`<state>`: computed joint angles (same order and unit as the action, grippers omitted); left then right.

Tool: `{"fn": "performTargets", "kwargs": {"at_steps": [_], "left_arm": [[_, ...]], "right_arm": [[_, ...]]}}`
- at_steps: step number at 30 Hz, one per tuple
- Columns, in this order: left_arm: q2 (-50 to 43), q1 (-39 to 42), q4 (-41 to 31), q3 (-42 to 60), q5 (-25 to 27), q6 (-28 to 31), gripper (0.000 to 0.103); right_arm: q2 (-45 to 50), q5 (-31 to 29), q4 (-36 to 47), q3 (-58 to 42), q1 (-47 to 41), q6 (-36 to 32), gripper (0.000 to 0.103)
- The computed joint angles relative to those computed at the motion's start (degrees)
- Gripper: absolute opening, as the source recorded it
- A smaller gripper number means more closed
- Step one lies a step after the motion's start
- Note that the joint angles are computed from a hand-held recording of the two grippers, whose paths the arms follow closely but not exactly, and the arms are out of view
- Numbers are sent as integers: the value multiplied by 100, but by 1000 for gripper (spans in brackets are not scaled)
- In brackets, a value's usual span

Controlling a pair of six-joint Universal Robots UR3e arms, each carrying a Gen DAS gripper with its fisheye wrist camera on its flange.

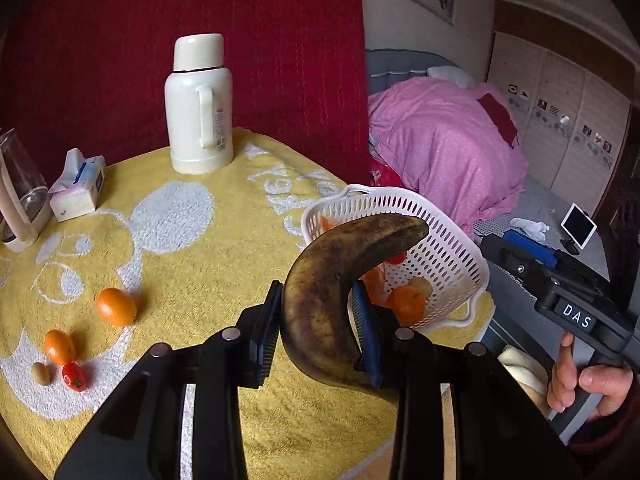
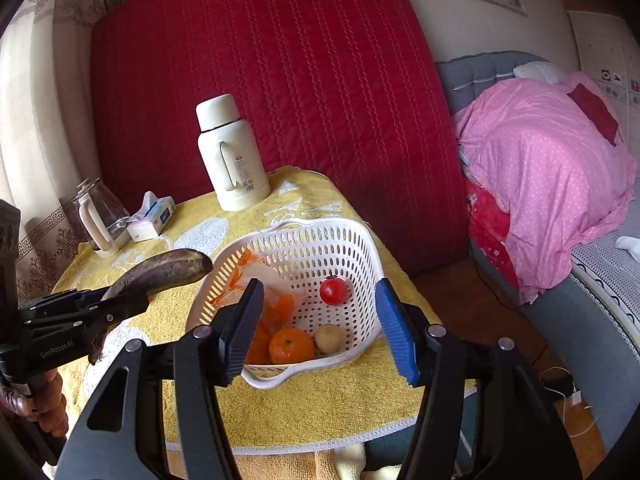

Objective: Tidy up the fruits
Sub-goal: 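Lower the banana into the basket with the left tool and open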

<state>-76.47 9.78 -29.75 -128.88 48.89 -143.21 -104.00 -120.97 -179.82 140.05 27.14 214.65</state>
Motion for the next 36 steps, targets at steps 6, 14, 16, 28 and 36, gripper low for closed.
{"fn": "performTargets", "kwargs": {"at_steps": [6, 14, 16, 28, 36], "left_arm": [[-1201, -1033, 638, 869, 503, -729, 35], [-2367, -1916, 971, 1759, 1068, -1275, 35], [-2509, -2005, 994, 1855, 1128, -1326, 35], [-2547, -1890, 1223, 1879, 1155, -1506, 57], [-2162, -1457, 1392, 1469, 895, -1618, 82]], "right_arm": [[-292, 275, -36, 261, -363, -99, 60], [-546, 578, 28, 436, -750, -133, 60], [-586, 641, 34, 473, -822, -142, 60], [-587, 796, 4, 538, -934, -173, 60], [-448, 634, -23, 423, -725, -124, 61]]}}
